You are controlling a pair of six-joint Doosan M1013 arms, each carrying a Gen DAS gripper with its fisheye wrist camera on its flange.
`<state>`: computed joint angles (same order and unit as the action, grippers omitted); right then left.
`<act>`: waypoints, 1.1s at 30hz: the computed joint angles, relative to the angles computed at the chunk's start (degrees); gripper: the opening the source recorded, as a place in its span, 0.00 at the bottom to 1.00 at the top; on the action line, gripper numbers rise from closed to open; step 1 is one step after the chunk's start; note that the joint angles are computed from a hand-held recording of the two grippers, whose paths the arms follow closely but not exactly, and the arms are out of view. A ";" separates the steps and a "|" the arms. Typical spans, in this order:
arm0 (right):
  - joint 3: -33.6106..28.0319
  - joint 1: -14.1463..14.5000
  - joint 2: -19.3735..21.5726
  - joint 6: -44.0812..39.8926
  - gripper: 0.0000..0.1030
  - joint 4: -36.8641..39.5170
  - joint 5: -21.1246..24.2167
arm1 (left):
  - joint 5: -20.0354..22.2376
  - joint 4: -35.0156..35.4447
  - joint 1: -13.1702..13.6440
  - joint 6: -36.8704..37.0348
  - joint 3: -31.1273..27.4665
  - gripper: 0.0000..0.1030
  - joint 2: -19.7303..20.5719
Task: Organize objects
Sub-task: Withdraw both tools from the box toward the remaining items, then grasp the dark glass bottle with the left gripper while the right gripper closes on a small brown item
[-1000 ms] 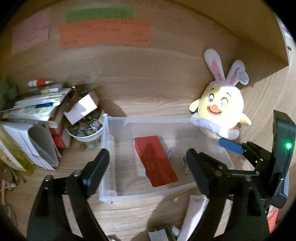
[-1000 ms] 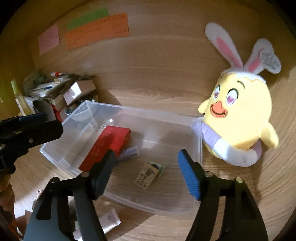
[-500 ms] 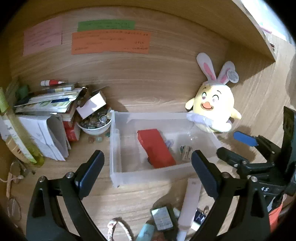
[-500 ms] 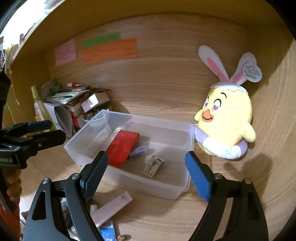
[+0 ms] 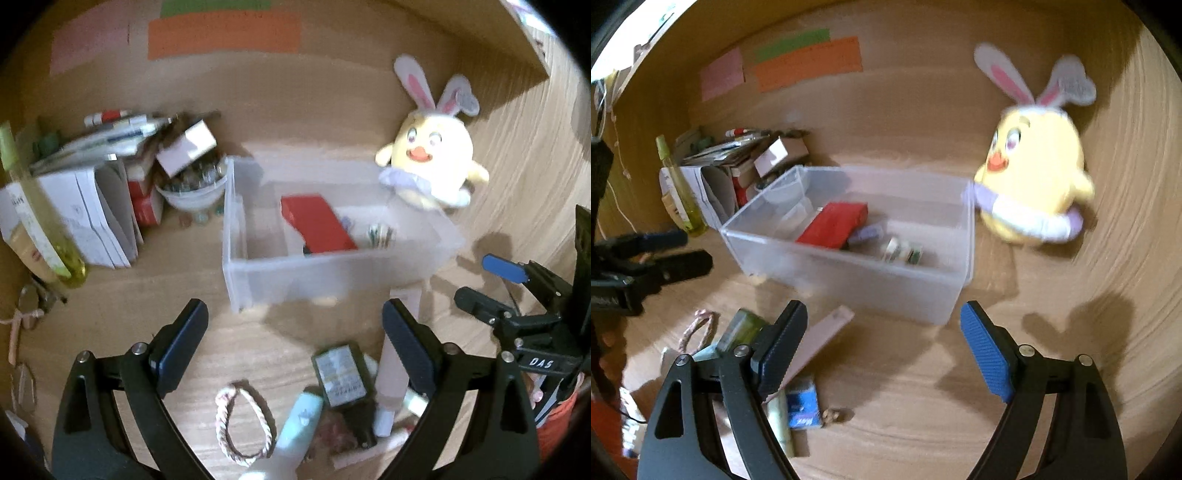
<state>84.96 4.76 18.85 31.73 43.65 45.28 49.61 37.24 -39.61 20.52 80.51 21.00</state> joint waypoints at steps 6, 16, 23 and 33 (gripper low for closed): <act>1.95 -0.32 -0.34 0.75 0.79 -1.50 0.69 | -0.21 -4.72 0.22 2.03 0.56 0.93 0.44; 3.99 -0.23 -0.44 0.78 0.64 -4.82 2.38 | -0.86 -10.99 0.39 5.90 0.54 0.93 1.12; 4.20 -0.24 -0.17 1.38 0.47 -6.19 4.11 | -0.92 -15.07 0.34 8.82 -0.45 0.88 2.32; 4.70 0.14 -0.39 -0.65 0.28 -5.27 5.43 | -2.94 -21.62 1.56 10.71 0.04 0.72 2.71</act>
